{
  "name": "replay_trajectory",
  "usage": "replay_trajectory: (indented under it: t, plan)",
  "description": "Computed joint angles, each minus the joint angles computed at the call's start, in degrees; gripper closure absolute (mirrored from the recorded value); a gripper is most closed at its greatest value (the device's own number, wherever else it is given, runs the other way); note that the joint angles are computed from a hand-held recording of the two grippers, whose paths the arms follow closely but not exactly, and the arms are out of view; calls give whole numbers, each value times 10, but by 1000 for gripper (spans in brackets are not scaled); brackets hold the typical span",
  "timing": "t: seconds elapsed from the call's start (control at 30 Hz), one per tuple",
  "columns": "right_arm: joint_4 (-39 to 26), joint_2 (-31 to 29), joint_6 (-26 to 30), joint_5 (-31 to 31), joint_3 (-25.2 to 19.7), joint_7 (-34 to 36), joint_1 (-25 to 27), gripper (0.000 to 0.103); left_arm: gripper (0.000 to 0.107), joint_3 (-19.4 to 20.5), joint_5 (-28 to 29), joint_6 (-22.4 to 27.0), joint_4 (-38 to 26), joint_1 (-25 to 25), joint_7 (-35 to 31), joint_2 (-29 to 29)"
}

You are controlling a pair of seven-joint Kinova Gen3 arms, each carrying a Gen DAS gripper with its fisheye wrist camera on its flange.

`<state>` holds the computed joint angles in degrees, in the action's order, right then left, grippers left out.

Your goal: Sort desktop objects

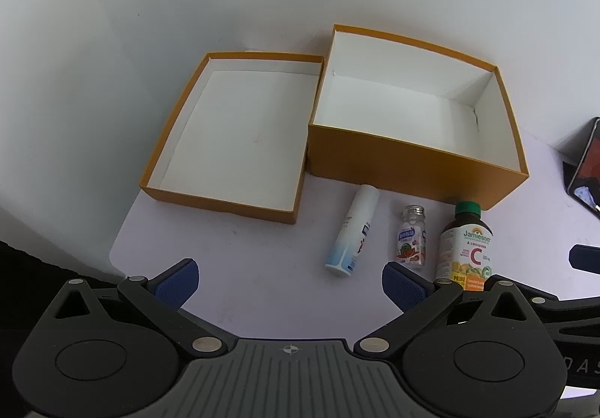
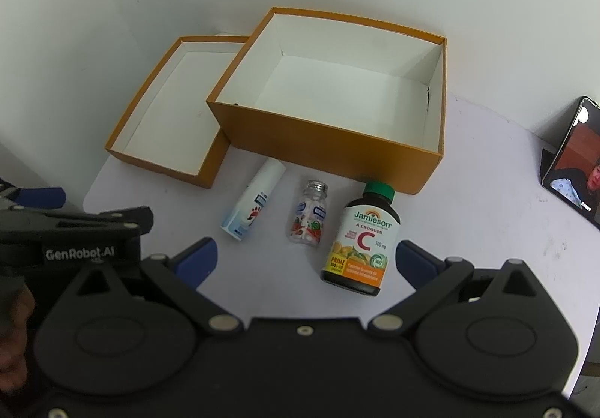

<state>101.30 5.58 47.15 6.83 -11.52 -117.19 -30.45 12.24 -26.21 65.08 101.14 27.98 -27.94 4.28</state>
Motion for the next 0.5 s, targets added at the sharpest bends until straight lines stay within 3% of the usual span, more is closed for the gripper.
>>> replay_trajectory:
  t: [0.5]
  plan:
    - [-6,4,2,1,2,2,-1,0,4,-1,-6,-10,6,-2,10,-4]
